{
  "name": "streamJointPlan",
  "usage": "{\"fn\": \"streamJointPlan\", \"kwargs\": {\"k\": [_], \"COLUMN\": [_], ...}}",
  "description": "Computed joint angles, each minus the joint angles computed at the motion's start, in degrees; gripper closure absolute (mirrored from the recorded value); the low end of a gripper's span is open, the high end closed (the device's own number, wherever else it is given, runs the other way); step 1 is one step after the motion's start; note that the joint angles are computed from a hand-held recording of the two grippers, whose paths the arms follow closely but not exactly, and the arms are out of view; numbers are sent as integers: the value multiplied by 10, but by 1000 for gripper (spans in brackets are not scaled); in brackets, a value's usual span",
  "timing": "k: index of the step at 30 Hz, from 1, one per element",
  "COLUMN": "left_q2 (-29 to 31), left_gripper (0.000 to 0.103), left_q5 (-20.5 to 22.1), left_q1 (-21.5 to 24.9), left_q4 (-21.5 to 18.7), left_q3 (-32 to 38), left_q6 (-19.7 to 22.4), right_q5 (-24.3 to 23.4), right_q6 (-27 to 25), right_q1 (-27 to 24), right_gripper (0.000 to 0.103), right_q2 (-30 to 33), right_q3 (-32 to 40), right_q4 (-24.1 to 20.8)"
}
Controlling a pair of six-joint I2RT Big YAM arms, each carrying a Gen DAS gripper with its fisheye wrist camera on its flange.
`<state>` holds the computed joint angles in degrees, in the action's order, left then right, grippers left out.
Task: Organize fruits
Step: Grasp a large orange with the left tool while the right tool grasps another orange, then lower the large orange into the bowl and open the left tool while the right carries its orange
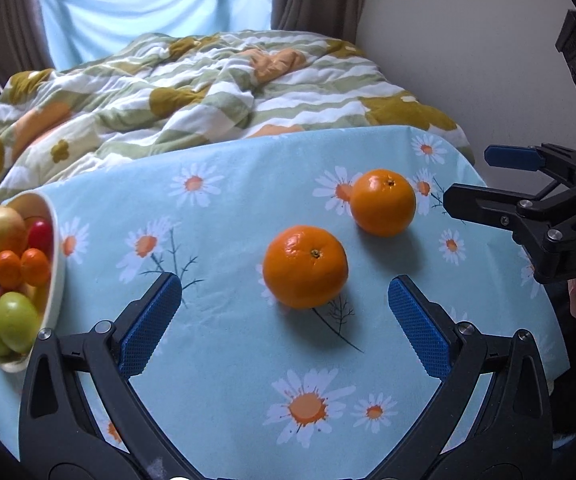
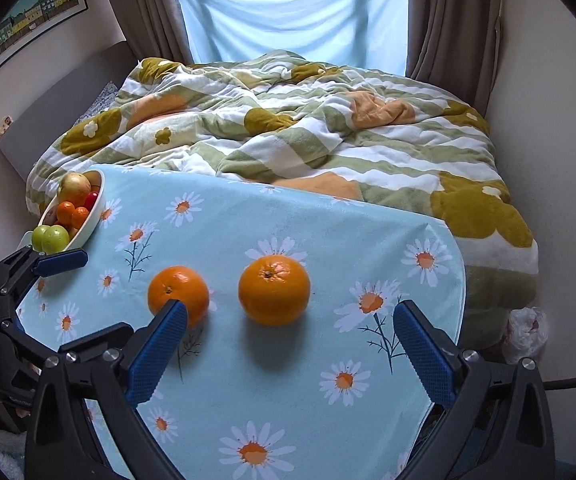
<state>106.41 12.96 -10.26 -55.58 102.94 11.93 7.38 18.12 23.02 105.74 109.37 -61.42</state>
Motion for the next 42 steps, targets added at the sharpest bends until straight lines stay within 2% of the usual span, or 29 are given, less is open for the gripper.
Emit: {"fn": "streamJointPlan", "kwargs": {"k": [2, 8, 10, 11, 12, 13, 20, 24, 30, 32, 35, 42], "left_q2": [8, 40, 46, 50, 55, 58, 56, 54, 52, 52, 51, 44], "left_gripper": [0, 10, 18, 28, 34, 37, 37, 38, 38, 38, 38, 38], "left_q5": [-3, -17, -20, -22, -24, -26, -27, -43, -42, -39, -36, -39], "left_q1": [-5, -16, -19, -21, -23, -24, -24, -25, -18, -15, -12, -8], "left_q4": [6, 0, 2, 0, -6, -9, -4, 3, -2, -4, -6, -7], "left_q3": [1, 22, 24, 27, 32, 34, 29, 23, 23, 22, 21, 13], "left_q6": [2, 0, 1, 2, 3, 5, 8, 13, 8, 3, -10, -18], "right_q5": [-9, -22, -31, -35, -38, -40, -60, -81, -92, -94, -114, -107], "right_q6": [-9, -35, -37, -37, -38, -39, -52, -55, -70, -72, -66, -74], "right_q1": [-7, -19, -23, -25, -26, -27, -28, -29, -26, -25, -26, -22], "right_gripper": [0, 0, 1, 1, 1, 1, 1, 12, 27, 28, 37, 47], "right_q2": [6, 16, 19, 21, 22, 23, 38, 56, 72, 77, 92, 103], "right_q3": [-4, -18, -20, -20, -21, -21, -9, 9, 24, 29, 47, 64], "right_q4": [4, 19, 21, 22, 23, 24, 22, 14, 8, 7, -1, -13]}}
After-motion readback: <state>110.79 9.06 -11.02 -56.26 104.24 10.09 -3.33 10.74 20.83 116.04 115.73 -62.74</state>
